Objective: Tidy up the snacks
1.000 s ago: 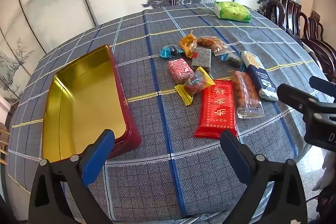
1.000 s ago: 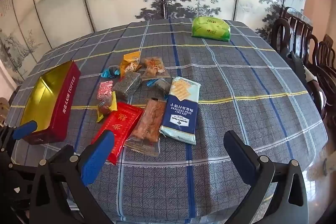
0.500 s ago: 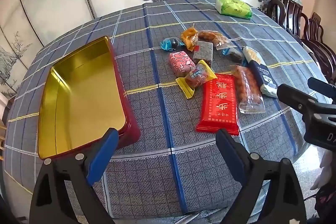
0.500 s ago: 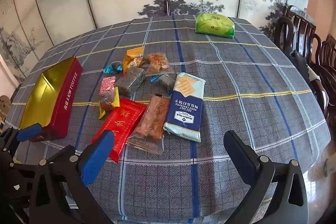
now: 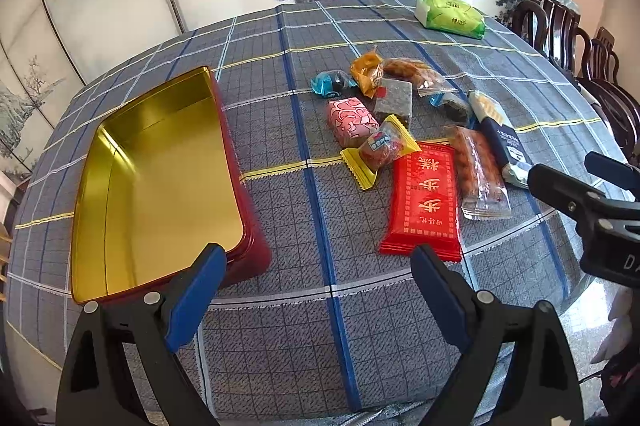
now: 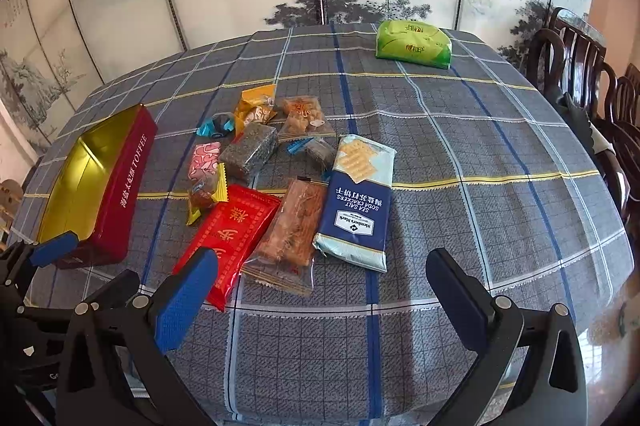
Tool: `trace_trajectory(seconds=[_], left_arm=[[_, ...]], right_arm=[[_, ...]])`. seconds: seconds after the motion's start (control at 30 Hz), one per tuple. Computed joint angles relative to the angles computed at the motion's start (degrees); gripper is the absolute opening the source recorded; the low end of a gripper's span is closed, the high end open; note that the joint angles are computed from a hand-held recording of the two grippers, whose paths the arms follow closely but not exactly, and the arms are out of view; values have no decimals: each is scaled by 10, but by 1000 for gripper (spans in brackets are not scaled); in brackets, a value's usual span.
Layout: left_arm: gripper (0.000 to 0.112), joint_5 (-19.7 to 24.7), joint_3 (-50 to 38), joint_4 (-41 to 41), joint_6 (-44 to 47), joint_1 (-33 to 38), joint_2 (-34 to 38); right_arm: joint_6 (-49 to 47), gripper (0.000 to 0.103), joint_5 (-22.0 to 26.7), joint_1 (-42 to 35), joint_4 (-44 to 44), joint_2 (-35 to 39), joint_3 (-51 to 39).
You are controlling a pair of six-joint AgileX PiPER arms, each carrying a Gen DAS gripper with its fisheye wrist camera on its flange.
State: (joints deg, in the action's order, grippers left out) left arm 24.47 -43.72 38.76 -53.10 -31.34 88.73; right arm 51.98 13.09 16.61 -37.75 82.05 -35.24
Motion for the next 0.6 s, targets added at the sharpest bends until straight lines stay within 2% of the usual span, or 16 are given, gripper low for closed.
trace_trajectory(seconds=[0.3, 0.6], left_arm=[[92, 19, -6, 9, -10, -11, 7], [92, 16, -6, -12, 11, -2, 8]], right_arm=[[-20, 103, -14, -7, 18, 7, 3], [-37, 103, -14, -5, 38, 9, 3]])
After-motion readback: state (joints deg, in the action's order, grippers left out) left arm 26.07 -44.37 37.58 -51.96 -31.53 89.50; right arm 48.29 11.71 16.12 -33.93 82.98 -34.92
